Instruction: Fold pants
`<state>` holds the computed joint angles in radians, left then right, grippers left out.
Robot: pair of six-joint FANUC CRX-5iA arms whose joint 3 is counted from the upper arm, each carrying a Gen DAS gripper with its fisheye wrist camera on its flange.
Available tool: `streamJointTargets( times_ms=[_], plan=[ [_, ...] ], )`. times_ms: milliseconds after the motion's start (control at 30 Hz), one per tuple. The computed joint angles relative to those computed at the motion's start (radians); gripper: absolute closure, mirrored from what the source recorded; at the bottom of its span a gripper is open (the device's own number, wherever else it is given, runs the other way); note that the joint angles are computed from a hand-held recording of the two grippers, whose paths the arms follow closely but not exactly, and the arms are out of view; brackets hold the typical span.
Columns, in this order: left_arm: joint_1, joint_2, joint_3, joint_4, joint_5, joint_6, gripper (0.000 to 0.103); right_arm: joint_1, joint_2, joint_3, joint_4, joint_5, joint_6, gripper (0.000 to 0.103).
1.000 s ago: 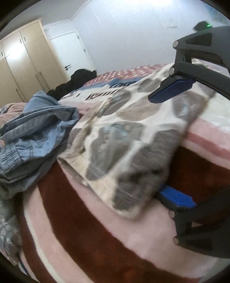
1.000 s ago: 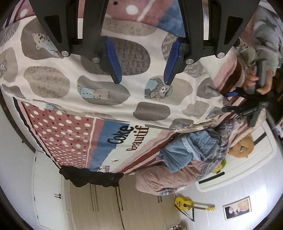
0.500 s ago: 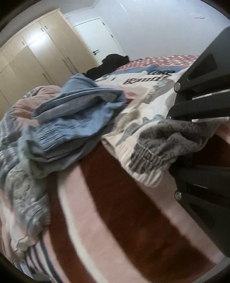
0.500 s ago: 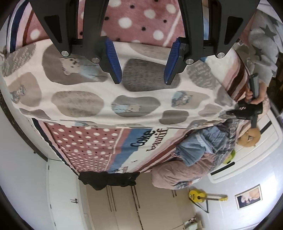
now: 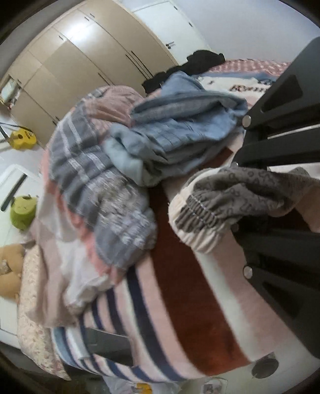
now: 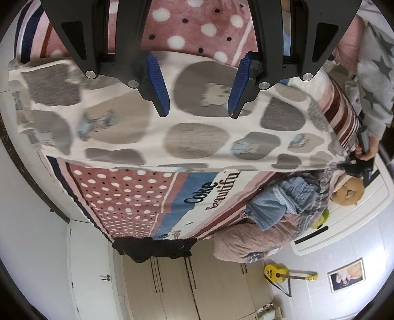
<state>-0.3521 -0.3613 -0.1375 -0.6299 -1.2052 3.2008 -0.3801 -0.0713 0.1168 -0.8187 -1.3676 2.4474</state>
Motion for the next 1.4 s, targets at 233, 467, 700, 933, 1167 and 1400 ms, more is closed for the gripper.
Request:
streamJointTargets(
  times_ms=[233,467,700,933,1167,1400],
  plan=[
    [-0.231,0.161,0.251,-0.173,-0.090,-0.128,0.098,-0.051,0.004,0.010,-0.030,-0.002,0.001,0.058],
    [-0.318,0.415,0.490,-0.072,0.052,-0.397,0.098,-0.141,0.024,0.041,-0.078,-0.027,0.018,0.058],
    [-0.326,0.707,0.676,0.222,0.195,-0.694,0.098,-0.192,0.056,0.061,-0.105,-0.052,0.025,0.058],
    [-0.372,0.886,0.840,0.317,0.063,-0.884,0.094,-0.190,0.085,0.065,-0.098,-0.059,0.034,0.058],
    [-0.336,0.734,0.620,0.402,0.254,-0.872,0.034,-0.105,0.094,0.049,-0.064,-0.064,0.024,0.056],
    [-0.332,0.552,0.489,0.244,0.251,-0.700,0.026,0.004,0.107,0.074,-0.107,-0.128,-0.015,0.027]
  ],
)
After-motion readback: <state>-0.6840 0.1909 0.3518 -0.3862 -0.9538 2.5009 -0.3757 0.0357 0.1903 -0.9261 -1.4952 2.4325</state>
